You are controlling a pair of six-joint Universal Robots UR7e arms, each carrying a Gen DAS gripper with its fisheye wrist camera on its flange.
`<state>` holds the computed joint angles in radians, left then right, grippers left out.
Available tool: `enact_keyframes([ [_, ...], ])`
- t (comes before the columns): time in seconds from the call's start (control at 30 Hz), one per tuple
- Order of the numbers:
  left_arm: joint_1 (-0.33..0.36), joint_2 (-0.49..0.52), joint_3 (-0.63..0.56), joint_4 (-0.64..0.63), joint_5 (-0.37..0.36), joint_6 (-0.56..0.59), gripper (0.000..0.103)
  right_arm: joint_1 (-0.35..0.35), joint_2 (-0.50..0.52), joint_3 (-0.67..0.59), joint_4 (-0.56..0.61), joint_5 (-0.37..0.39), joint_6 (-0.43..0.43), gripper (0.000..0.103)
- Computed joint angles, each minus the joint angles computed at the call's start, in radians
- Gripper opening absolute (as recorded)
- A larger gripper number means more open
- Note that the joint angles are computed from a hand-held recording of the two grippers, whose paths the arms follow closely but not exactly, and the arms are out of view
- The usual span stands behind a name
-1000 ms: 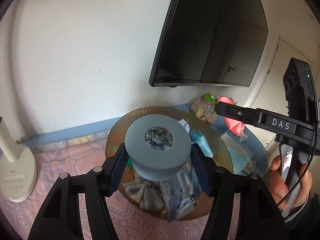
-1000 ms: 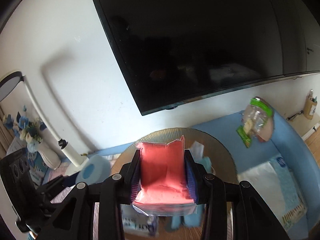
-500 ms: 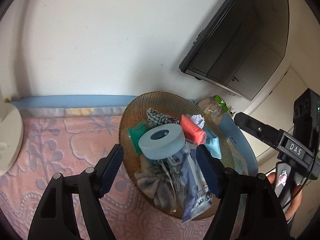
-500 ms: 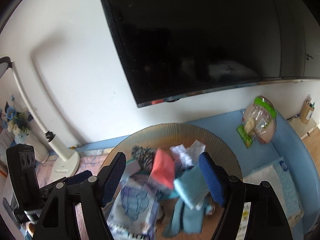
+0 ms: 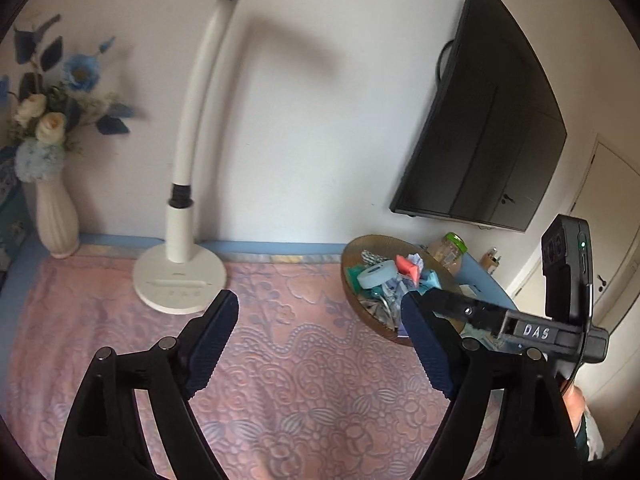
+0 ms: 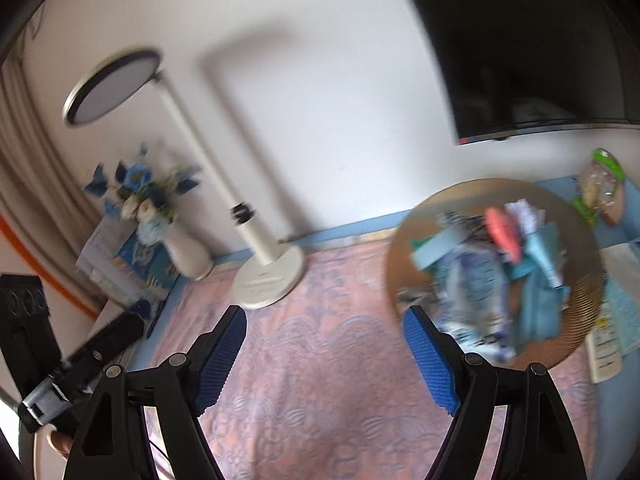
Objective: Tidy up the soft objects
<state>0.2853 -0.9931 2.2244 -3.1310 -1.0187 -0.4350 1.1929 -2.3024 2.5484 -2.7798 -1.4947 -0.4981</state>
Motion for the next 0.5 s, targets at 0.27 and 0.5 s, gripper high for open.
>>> enact_keyframes([
  [0.27,-0.037,-0.122,0.089,0.08,0.151,-0.047,0.1,0.241,0.324,0.085,-0.293,-0.242,0.034,0.08],
  [0.5,0.06,0.036,0.103,-0.023,0.164,-0.075,0.099,0.15,0.509,0.15,-0.574,-0.269,-0.053,0.08],
])
